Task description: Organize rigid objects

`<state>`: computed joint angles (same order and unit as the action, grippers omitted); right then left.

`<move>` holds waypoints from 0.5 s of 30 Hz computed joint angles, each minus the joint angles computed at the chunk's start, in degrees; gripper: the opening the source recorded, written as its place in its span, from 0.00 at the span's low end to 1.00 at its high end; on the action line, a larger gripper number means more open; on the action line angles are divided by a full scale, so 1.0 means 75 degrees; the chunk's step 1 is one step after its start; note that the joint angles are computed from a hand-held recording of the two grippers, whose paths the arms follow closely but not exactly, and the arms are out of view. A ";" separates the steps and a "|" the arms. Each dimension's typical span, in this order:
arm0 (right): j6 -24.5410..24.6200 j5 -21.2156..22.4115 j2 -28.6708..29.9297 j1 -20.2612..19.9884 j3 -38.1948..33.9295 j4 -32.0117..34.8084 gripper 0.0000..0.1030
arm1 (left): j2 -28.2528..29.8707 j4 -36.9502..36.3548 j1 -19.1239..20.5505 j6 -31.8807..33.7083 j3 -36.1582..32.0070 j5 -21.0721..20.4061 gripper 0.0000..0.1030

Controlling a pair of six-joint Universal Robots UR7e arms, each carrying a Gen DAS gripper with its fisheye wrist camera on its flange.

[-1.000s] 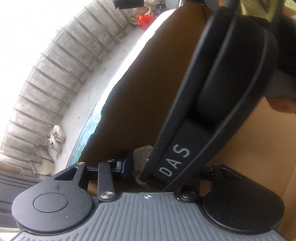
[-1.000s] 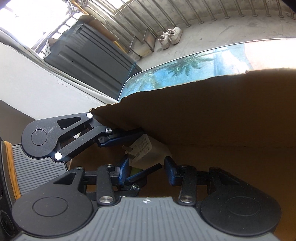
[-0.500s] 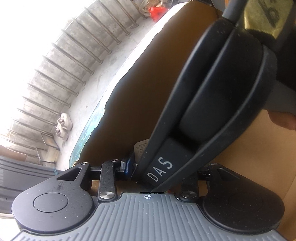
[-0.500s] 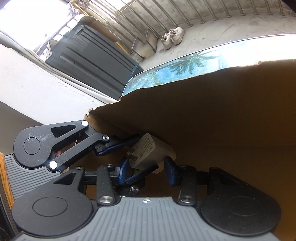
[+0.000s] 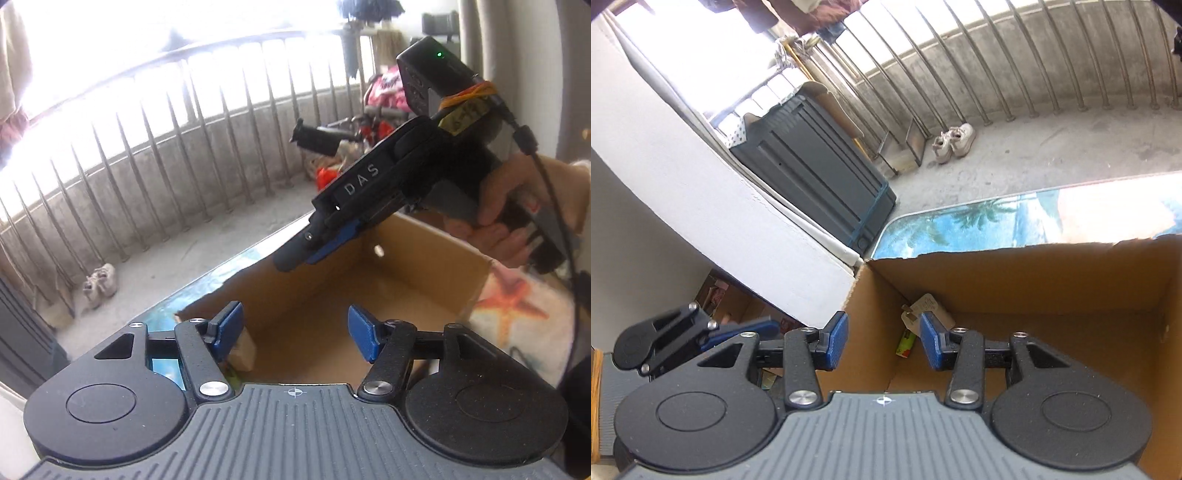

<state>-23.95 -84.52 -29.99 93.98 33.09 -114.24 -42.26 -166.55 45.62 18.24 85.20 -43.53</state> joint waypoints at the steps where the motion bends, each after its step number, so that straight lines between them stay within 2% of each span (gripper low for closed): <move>1: -0.0073 0.0081 -0.0301 -0.0008 0.0433 -0.0202 0.45 | -0.0124 -0.0265 -0.0163 -0.0245 0.0411 -0.0111 0.61; 3: -0.0220 0.0036 -0.0914 -0.0004 0.1316 -0.0718 0.45 | -0.0095 -0.0817 -0.0423 -0.0452 0.0901 -0.0217 0.61; 6: -0.0254 0.0155 -0.1558 -0.0091 0.2300 -0.1333 0.45 | 0.0085 -0.1304 -0.0508 -0.0386 0.1247 -0.0773 0.61; 9: -0.0253 0.0343 -0.2234 -0.0305 0.3282 -0.1710 0.45 | 0.0525 -0.1622 -0.0461 0.0035 0.1213 -0.1288 0.61; 11: -0.0253 0.0305 -0.2615 -0.0443 0.3874 -0.1950 0.45 | 0.0788 -0.1598 -0.0454 0.0028 0.1199 -0.1539 0.60; 13: -0.0235 0.0137 -0.3071 -0.0605 0.4546 -0.2225 0.45 | 0.1096 -0.1637 -0.0200 0.0118 0.1026 -0.2007 0.58; 15: -0.0353 0.0090 -0.3425 -0.0781 0.5080 -0.2409 0.45 | 0.1330 -0.1449 -0.0178 0.0152 0.0908 -0.2184 0.53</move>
<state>-26.60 -83.85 -55.67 88.12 71.19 -132.30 -32.29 -177.42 44.29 19.38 92.01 -59.91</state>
